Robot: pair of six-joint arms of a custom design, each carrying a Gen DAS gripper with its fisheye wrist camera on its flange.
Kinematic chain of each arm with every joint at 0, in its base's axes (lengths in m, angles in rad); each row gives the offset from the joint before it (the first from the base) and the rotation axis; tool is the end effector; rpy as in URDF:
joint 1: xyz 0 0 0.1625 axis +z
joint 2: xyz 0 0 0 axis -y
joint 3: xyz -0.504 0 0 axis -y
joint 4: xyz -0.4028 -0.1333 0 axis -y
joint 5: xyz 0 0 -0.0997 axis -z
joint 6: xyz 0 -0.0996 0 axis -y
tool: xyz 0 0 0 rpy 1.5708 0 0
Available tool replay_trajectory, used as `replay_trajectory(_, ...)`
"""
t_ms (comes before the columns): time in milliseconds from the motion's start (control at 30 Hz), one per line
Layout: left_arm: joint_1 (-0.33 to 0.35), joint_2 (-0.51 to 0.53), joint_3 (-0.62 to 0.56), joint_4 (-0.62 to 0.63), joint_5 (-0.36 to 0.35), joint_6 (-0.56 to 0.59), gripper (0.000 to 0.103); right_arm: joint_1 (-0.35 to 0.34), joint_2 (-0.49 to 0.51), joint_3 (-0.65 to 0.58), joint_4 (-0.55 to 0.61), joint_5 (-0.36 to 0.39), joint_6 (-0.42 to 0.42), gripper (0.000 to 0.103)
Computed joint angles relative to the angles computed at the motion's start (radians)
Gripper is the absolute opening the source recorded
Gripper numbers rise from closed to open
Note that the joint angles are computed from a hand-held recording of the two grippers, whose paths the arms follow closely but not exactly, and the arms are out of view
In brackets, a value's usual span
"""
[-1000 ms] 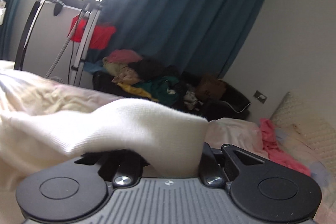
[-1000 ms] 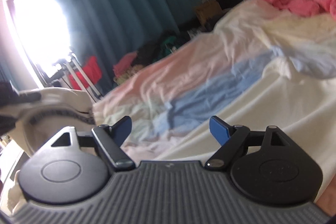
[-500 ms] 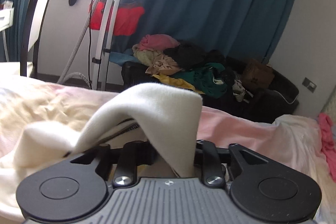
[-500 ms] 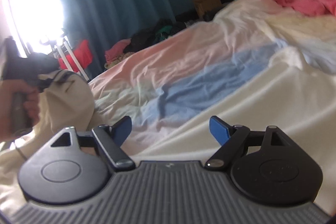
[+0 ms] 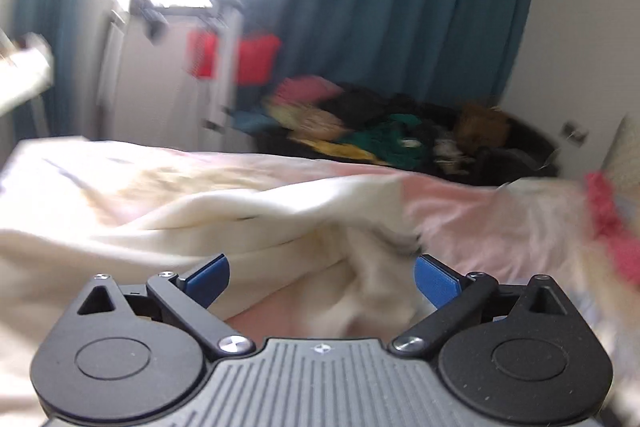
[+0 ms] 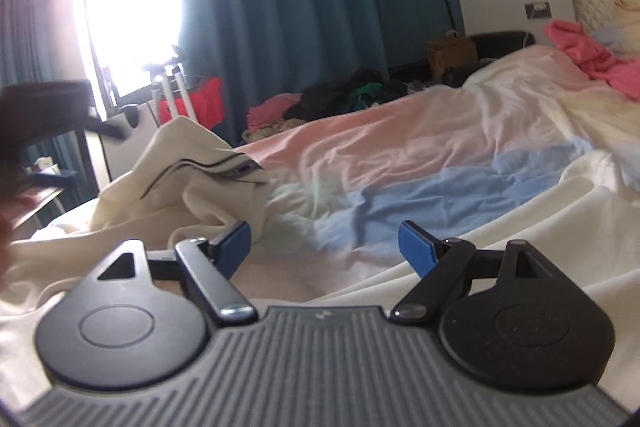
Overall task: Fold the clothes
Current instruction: 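Grasp a ribbed cuff with the left gripper, lift it over and release, then move the right gripper to the ribbed cuff and grasp it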
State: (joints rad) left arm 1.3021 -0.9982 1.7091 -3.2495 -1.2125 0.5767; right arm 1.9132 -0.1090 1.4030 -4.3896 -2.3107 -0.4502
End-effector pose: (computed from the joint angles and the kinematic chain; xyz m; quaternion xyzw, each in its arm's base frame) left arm -0.0267 -0.7308 0.3525 0.2817 0.8284 -0.4282 0.2261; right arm 0.2937 -0.6269 -0.0739 0.0299 -0.7184 0.6289 0.2958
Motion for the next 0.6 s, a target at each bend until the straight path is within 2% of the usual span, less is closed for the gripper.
replay_trajectory(67, -0.025, -0.096, 0.163, -0.125, 0.051, 0.048, 0.100, 0.013, -0.003, 0.015, -0.008, 0.006, -0.018, 0.082)
replay_trajectory(133, -0.039, -0.186, 0.277, -0.158, 0.056, 0.042, 0.100, 0.029, -0.002, 0.024, -0.008, 0.011, -0.053, 0.082)
replay_trajectory(200, -0.045, -0.252, 0.344, -0.167, 0.039, 0.011, 0.100, 0.045, -0.005, 0.034, 0.007, 0.016, -0.080, 0.082)
replay_trajectory(300, -0.052, -0.295, 0.405, -0.230, 0.043, 0.021, 0.102, 0.073, -0.009, 0.054, 0.031, 0.014, -0.116, 0.082)
replay_trajectory(367, -0.063, -0.322, 0.441, -0.256, 0.062, 0.015, 0.102, 0.086, -0.016, 0.076, 0.076, 0.008, -0.105, 0.082)
replay_trajectory(433, -0.060, -0.351, 0.477, -0.274, 0.056, 0.002, 0.102, 0.093, -0.028, 0.107, 0.133, 0.010, -0.064, 0.082)
replay_trajectory(533, -0.045, -0.377, 0.509, -0.277, 0.058, -0.026, 0.102, 0.086, -0.063, 0.164, 0.259, 0.030, 0.051, 0.082)
replay_trajectory(600, -0.024, -0.391, 0.521, -0.235, 0.012, 0.015, 0.102, 0.077, -0.086, 0.172, 0.374, 0.042, 0.128, 0.082)
